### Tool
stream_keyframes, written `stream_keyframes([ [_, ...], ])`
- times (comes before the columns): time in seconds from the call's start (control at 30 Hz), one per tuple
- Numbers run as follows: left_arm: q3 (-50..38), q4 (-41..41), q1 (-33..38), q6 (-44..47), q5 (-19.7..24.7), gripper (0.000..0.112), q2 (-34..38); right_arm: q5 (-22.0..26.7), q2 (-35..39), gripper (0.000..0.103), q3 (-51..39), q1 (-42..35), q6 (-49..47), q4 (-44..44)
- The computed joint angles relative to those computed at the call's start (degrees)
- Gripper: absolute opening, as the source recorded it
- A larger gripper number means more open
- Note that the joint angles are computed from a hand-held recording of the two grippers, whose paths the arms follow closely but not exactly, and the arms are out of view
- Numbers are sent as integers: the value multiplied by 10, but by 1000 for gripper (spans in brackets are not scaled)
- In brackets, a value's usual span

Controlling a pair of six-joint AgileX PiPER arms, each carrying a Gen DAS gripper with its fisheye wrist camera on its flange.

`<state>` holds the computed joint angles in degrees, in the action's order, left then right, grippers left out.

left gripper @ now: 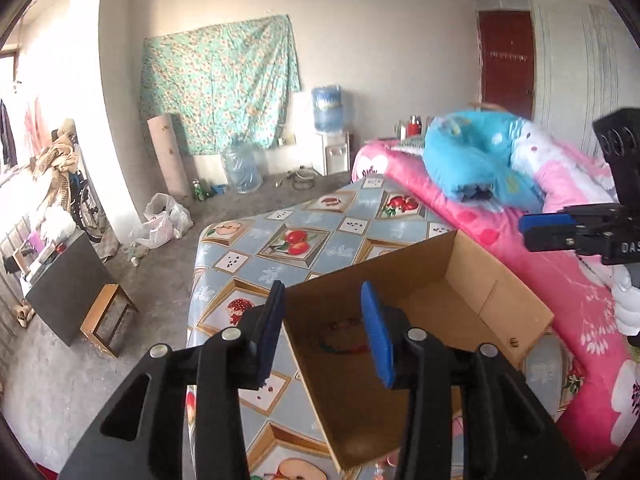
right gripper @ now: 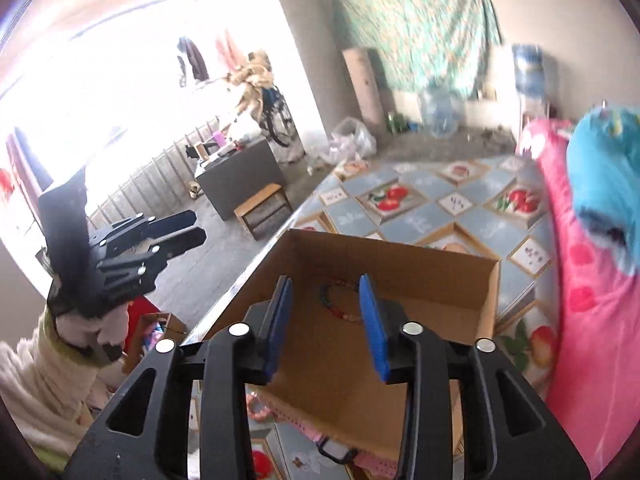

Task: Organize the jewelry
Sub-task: 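Grasp the pink-strap smartwatch by its strap with the right gripper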

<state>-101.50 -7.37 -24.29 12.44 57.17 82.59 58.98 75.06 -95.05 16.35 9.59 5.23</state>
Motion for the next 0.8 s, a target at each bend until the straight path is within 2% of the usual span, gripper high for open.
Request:
stream_keyframes([
  [0.07, 111, -38, 23, 18, -42, 43, -84, -33, -86, 44, 95, 87, 51, -86],
  [0.13, 217, -66, 43, 26, -73, 44, -155, -52, -140, 51, 179, 186, 134, -174],
  [0.2, 306, -60, 34, 8, -97, 44, -213, -52, -146, 52, 237, 260, 210, -246],
  [0.27, 383, -35, 0, -38, -114, 44, -251, -57, -127, 52, 285, 284, 245, -264],
  [0.37, 463, 82, -119, -185, -143, 44, -252, -56, -75, 52, 313, 274, 267, -283],
  [0.43, 487, 109, -166, -233, -157, 44, -237, -66, -36, 52, 315, 249, 241, -271],
  [0.47, 494, 118, -188, -253, -164, 44, -227, -57, -40, 52, 323, 255, 239, -268],
  [0.53, 509, 116, -211, -259, -184, 44, -218, -36, -16, 52, 317, 269, 243, -288],
  [0.63, 513, 123, -229, -256, -200, 44, -199, -42, 12, 52, 316, 260, 207, -286],
  [0.8, 520, 190, -271, -297, -224, 44, -169, -29, 61, 52, 302, 271, 187, -299],
])
